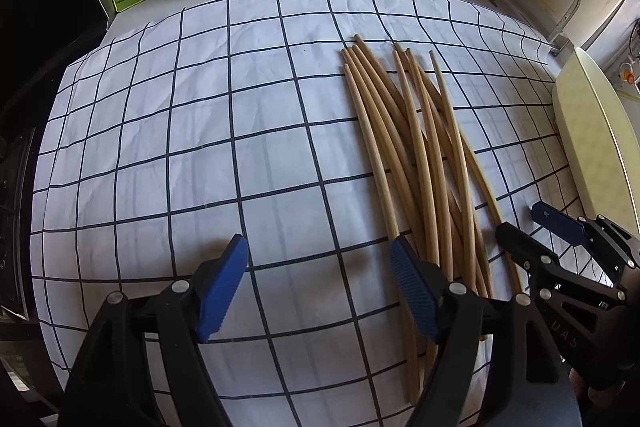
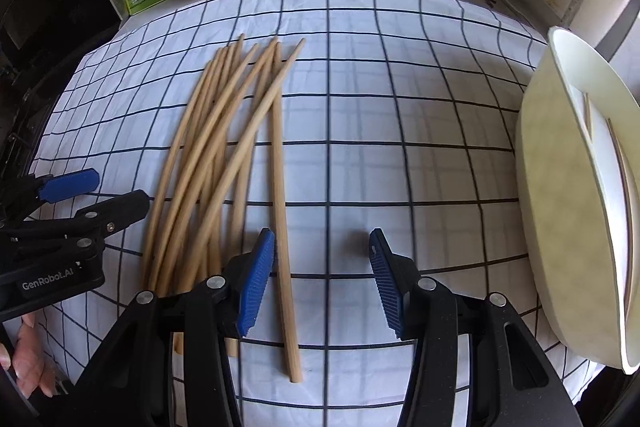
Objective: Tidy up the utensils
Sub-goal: 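Move both open grippers back over the chopstick pile, then close the left gripper on a chopstick while the right gripper grasps another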
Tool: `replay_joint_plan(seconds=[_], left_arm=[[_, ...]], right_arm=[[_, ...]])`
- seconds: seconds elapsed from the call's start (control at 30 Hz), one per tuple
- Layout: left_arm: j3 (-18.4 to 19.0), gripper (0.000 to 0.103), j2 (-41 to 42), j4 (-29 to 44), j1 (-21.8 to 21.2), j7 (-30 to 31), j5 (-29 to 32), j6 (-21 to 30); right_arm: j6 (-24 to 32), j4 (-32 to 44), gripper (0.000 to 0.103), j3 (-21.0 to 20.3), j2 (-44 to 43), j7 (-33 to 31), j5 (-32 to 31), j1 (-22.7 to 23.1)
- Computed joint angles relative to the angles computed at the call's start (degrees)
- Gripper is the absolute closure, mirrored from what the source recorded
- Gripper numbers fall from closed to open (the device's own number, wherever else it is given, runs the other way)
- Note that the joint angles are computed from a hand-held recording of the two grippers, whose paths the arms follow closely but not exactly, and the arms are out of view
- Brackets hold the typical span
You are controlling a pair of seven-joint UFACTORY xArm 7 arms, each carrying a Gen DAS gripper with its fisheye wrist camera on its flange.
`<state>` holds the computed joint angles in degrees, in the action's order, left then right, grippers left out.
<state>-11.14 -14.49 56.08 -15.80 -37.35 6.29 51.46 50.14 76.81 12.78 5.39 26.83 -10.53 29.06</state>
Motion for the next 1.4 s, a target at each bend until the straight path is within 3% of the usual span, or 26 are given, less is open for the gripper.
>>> replay_joint_plan(seconds=[0.53,0.73,0.8,0.9,0.97,1.1,1.4], left_arm=[[-0.6,0.029,2.6,1.5,-0.2,-2.5,3.7,-0.1],[-0.7,0.057,3.3,2.7,-0.8,-1.8,5.1,0.0],[-0.7,0.076,3.4,2.9,-0.9,-1.6,5.2,-0.3],[-0.3,0.094,3.3,2.9,-1.1,-0.9,4.2,-0.7],[0.0,0.095,2.9,2.5,-1.2,-0.2,3.1,-0.9],[0.5,0.096,2.5,2.1,-0.9,1.6,1.4,-1.1],[0.1,0.096,1.2,2.2,-0.3,1.9,1.4,-0.7]], right_arm=[[-1.7,0.3,0.055,-0.2,0.9,0.1,-1.4,-0.4],[-2.8,1.3,0.057,-0.4,2.1,-0.3,-4.2,0.7],[-3.8,1.0,0.066,-0.3,2.2,-1.1,-3.7,0.8],[-4.0,1.5,0.083,-0.1,2.6,-3.1,-3.3,1.1],[-3.5,2.2,0.096,-0.2,3.1,-3.0,-3.6,1.5],[-3.1,2.7,0.097,-0.5,3.2,-2.3,-1.7,1.4],[-1.9,2.3,0.097,-1.2,1.8,2.8,-4.0,0.9]])
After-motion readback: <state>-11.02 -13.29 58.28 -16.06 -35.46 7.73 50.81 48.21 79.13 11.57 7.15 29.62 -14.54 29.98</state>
